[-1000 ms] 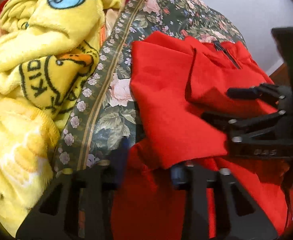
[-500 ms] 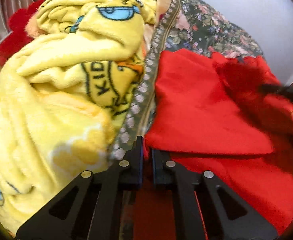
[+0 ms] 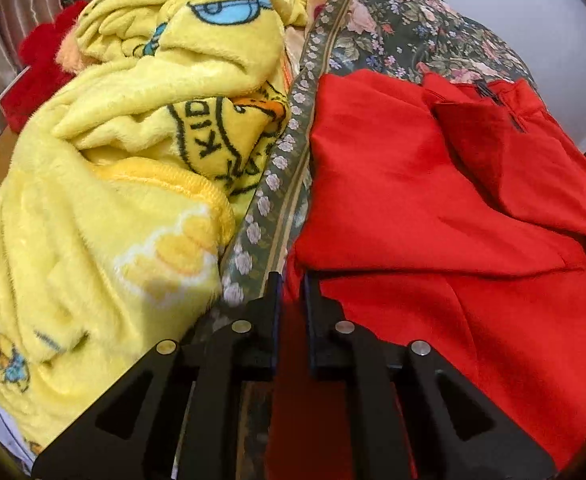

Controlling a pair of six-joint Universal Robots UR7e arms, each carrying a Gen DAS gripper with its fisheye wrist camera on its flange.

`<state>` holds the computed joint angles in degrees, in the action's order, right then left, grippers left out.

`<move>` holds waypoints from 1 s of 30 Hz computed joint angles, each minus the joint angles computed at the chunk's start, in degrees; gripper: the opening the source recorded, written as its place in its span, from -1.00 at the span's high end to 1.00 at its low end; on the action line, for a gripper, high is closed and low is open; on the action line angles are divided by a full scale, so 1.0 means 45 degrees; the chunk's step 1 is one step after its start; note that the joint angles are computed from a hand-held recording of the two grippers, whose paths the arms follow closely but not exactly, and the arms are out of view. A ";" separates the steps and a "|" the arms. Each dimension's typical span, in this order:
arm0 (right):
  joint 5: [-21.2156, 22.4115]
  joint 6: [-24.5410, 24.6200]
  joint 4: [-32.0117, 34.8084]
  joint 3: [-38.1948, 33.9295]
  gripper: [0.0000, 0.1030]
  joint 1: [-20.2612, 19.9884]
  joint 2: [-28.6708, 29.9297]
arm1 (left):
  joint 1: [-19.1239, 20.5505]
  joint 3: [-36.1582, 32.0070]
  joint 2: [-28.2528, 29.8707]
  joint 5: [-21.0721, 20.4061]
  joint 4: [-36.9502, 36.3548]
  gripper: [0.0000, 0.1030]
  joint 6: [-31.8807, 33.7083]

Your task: Fold large clothes

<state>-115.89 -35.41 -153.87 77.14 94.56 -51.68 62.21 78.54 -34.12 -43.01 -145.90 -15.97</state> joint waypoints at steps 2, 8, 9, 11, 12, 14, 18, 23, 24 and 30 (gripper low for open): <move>-0.0031 -0.0014 0.0649 -0.0082 0.76 0.0024 0.0127 | -0.0139 0.0276 -0.0254 -0.0056 0.0049 0.79 0.0012; 0.0216 -0.0185 0.1703 -0.0381 0.05 0.0209 0.1055 | -0.0475 0.0915 -0.0834 -0.0134 -0.0694 0.54 0.0618; 0.0108 -0.0287 0.1926 -0.0510 0.04 0.0302 0.1315 | -0.0521 0.0928 -0.0866 -0.0115 -0.0894 0.41 0.0829; -0.0050 -0.0531 0.2435 -0.0923 0.04 0.0446 0.1926 | -0.0543 0.0887 -0.0859 -0.0179 -0.1306 0.28 0.1194; -0.0171 -0.0641 0.2589 -0.1051 0.04 0.0509 0.2176 | -0.0526 0.0775 -0.0806 -0.0208 -0.1419 0.18 0.1351; -0.0595 -0.0716 0.2948 -0.1662 0.04 0.0634 0.2993 | -0.0445 0.0372 -0.0601 -0.0215 -0.1278 0.05 0.1472; -0.1120 -0.0077 0.4356 -0.3361 0.05 0.0678 0.4523 | -0.0043 -0.0787 0.0069 -0.0522 -0.0462 0.04 0.1616; -0.2143 0.0045 0.4766 -0.5174 0.04 0.0709 0.6154 | 0.0539 -0.1607 0.0674 -0.0928 0.0381 0.04 0.1151; -0.2183 -0.0217 0.4451 -0.5270 0.04 0.0703 0.6307 | 0.0613 -0.1597 0.0728 -0.1073 0.0248 0.04 0.1202; -0.1477 -0.0336 0.3743 -0.5338 0.73 0.0468 0.6343 | 0.0392 -0.1251 0.1032 -0.0247 -0.0687 0.03 0.2334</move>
<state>-122.53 -36.92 -137.03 53.12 96.66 -23.14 63.97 72.91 -29.48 -44.12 -148.99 -5.47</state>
